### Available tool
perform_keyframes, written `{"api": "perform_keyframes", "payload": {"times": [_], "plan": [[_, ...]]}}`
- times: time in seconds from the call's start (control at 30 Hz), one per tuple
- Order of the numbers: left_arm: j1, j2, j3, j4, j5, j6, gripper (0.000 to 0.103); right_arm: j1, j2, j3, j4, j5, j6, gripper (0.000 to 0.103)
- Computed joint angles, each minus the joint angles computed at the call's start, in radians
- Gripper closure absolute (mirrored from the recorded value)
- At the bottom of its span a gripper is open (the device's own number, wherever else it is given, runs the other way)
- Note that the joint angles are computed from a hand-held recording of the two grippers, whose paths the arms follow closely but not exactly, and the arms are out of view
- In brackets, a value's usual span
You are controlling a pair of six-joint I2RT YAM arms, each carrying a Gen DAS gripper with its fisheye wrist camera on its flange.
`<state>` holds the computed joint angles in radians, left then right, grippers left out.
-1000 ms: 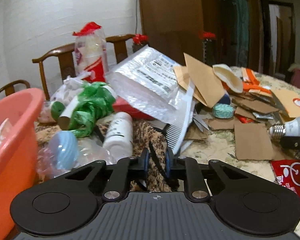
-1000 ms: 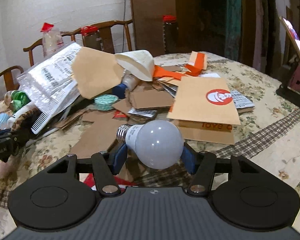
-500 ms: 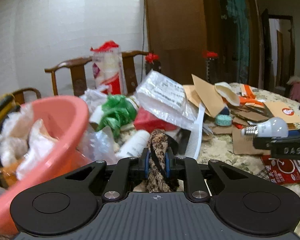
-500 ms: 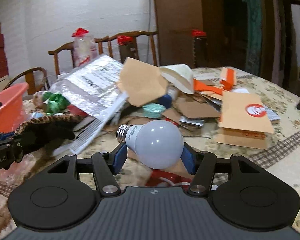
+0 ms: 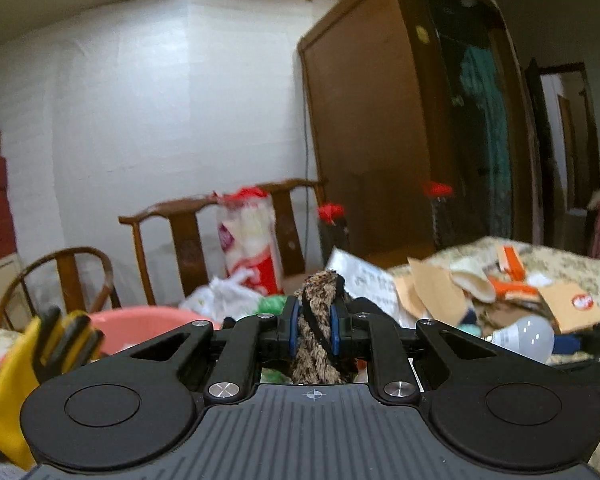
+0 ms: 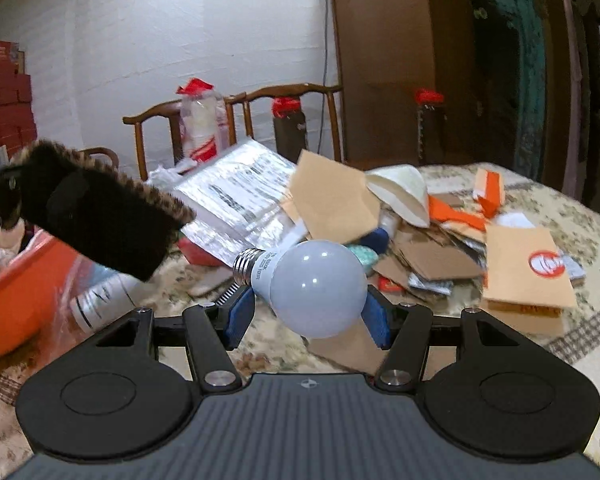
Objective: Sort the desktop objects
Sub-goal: 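Lift the leopard glove and the white bulb and carry both over the pink basin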
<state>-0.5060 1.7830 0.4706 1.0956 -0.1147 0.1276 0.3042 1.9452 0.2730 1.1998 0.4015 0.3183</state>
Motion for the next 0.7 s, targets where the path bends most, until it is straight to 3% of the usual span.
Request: {"api": "perform_keyframes", "payload": {"times": [0.37, 0.7], "plan": [[0.134, -0.202, -0.054, -0.048, 0.012, 0.011, 0.092, 0.148, -0.142, 0.157, -0.225, 0.067, -0.061, 0.04], [0.403, -0.306, -0.102, -0.076, 0.125, 0.001, 0.092, 0.34, -0.047, 0.479, -0.406, 0.09, -0.124, 0.04]]}}
